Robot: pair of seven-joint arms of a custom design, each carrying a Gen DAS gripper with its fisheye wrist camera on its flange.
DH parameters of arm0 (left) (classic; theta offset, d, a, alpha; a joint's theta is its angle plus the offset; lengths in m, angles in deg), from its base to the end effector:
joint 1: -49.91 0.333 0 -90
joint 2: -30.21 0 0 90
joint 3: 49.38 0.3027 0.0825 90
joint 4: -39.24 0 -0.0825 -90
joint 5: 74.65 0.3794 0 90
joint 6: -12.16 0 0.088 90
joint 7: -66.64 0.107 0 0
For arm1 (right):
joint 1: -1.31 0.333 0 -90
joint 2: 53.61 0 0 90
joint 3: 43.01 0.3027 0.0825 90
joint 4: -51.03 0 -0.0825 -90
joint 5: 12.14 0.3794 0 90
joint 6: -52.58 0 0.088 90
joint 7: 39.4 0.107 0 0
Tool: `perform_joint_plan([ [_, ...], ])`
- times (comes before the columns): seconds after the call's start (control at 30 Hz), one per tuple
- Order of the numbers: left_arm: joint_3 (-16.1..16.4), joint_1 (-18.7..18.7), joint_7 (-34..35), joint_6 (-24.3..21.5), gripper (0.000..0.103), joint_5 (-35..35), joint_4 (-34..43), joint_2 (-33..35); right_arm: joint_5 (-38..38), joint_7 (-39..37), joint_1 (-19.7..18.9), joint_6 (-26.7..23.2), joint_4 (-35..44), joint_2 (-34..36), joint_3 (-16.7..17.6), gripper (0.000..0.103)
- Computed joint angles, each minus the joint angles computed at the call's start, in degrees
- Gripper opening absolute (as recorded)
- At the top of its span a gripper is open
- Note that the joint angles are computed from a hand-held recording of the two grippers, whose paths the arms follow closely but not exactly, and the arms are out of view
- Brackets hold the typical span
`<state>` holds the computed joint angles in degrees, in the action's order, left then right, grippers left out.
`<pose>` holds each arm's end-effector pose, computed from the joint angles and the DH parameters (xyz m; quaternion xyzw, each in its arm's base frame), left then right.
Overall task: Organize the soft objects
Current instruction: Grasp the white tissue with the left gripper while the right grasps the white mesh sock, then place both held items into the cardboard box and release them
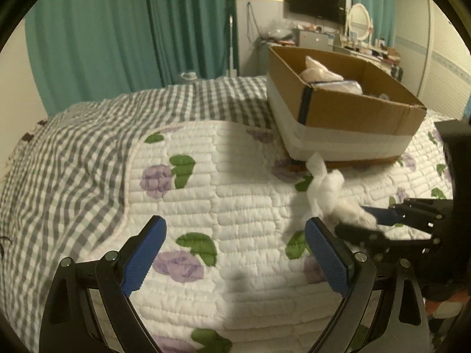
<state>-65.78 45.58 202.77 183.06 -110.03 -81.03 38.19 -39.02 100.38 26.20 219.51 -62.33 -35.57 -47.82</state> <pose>0.5786 -0.1701 0.4237 -0.4412 0.8110 -0.3288 0.1991 0.5909 0.2493 0.3653 -0.6416 0.6959 -0.1802 0.2675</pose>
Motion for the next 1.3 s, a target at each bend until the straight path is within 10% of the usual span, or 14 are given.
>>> perform_joint_plan([
  [0.13,-0.36,-1.14,0.23,0.4,0.097,0.45,-2.36,-2.29,-1.53,3.56,0.94,3.61,-3.93,-2.98,-1.82,0.03],
  [0.33,1.58,-6.43,-8.34,2.26,0.097,11.69,-3.31,-2.85,-22.9,23.52,4.85,0.64,-9.75,-12.28,-8.31,0.03],
  [0.63,2.98,-8.71,-24.38,1.29,0.08,26.34,5.24,6.96,-29.13,30.36,-2.1,-2.68,-13.35,-16.83,-4.53,0.03],
  [0.9,-4.44,-1.72,-18.8,-1.07,0.033,21.42,6.93,9.47,-25.76,27.26,-8.26,-1.58,-12.75,-15.26,0.6,0.03],
  [1.3,-12.44,4.24,6.79,-1.22,0.03,-6.26,0.04,-2.88,-30.93,32.66,-12.54,-3.4,-15.4,-20.42,6.37,0.03],
])
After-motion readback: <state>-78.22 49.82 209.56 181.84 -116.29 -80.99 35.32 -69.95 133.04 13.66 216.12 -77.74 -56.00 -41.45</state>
